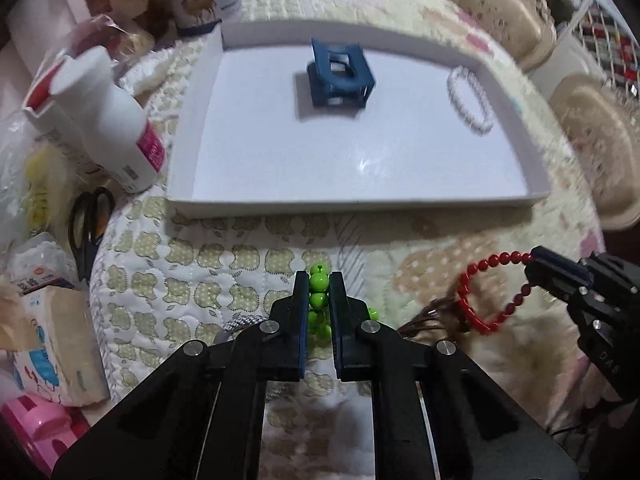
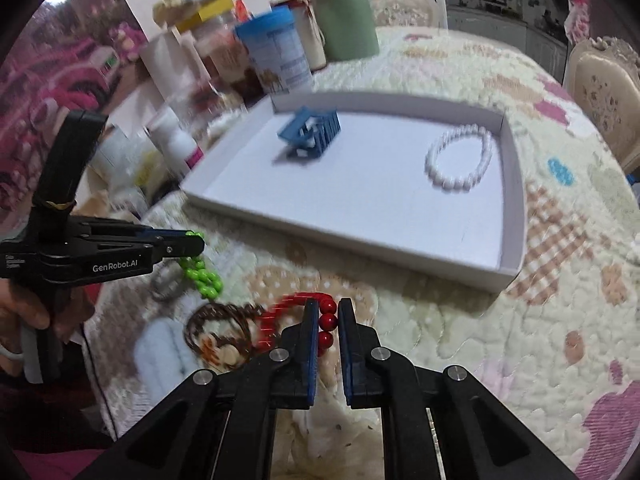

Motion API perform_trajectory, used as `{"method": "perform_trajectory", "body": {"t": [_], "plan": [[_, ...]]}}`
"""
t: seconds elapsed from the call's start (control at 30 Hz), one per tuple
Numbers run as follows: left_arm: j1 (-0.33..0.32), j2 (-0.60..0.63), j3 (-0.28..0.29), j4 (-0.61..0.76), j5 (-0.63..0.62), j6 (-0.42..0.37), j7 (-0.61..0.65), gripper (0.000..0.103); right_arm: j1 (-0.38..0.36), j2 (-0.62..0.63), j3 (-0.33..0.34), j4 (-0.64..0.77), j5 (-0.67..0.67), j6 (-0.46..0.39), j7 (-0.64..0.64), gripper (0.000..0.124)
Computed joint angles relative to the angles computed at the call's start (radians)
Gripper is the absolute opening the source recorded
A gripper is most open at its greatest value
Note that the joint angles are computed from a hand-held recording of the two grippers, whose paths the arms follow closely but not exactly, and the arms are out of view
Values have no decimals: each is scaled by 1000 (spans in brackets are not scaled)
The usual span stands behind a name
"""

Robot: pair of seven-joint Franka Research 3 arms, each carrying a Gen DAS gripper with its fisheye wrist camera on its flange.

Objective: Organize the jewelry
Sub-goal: 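Grasp the green bead bracelet with the left tool while the right tool grasps the red bead bracelet, then lower both bracelets into the white tray beside the clip and open both tools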

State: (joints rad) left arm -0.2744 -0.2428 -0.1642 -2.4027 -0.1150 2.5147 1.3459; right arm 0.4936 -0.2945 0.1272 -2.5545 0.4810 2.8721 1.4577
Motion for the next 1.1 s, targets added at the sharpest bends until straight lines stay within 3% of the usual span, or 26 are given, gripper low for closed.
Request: {"method": "perform_trajectory", "body": {"t": [0.3, 0.73, 1.1], "plan": [[12, -92, -20, 22, 83, 10, -97, 8, -5, -60, -35, 16, 25, 16, -58, 9], [21, -64, -67, 93, 292, 16, -251, 8, -14, -78, -62, 52, 54, 17, -139, 9], [21, 5, -56, 153, 320, 23, -258, 8, -31, 7, -48, 141, 56, 0, -162, 9]]}}
